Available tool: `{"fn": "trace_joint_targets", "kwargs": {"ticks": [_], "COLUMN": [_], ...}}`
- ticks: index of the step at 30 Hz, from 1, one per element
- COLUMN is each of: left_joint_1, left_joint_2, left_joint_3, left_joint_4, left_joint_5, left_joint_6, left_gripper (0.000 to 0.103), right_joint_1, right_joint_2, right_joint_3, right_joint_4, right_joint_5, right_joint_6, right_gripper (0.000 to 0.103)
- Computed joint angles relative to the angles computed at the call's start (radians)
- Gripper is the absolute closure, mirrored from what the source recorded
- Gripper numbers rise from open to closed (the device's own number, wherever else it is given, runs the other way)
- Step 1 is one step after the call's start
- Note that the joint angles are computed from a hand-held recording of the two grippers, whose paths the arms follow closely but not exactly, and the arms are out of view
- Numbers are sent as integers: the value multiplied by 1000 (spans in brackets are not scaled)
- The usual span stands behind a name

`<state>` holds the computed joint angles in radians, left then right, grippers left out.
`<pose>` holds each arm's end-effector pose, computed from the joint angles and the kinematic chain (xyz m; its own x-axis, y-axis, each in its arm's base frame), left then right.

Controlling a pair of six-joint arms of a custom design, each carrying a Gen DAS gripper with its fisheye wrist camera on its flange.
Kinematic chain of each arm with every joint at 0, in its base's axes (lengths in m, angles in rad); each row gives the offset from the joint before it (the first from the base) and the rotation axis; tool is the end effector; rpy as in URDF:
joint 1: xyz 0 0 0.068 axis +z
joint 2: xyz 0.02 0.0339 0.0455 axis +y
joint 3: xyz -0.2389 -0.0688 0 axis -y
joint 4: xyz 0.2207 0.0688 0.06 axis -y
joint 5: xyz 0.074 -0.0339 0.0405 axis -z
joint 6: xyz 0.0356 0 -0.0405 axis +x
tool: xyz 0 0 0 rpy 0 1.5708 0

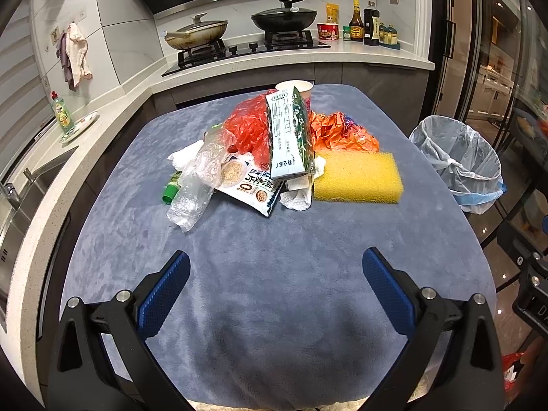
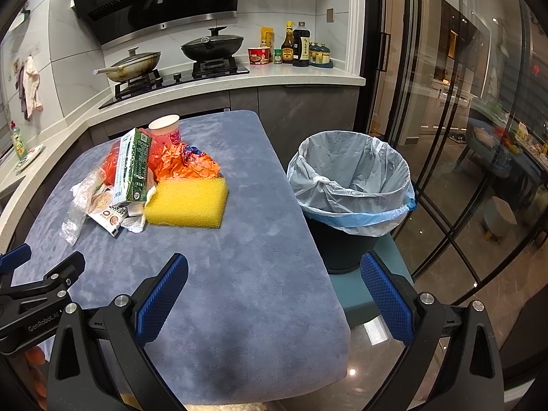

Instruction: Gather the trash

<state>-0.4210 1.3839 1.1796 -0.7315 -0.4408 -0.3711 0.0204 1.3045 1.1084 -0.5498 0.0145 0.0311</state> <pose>0.2498 -0.0952 0.2767 -0.7350 -0.0302 -0.6774 -0.1373 0.9850 0.1050 0.2657 0.0049 0.2855 -0.6785 0.0173 -0.7344 0.0114 0.9999 0.0130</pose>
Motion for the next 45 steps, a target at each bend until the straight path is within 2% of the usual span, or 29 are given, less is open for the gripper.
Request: {"fn": "trace_joint_targets", "kwargs": {"ticks": [45], "left_joint_1": [-1], "left_joint_2": [-19], "left_joint_3": [-24], "left_joint_4": [9], "left_joint_5": [9], "left_joint_6": [-11], "left_gripper": [7], "right_joint_1": [16], "right_joint_2": [-9], "right_joint_3": [-15], "right_joint_4": [3], "right_joint_5": [-2], "right_joint_6": [6], "right_gripper": [6]}}
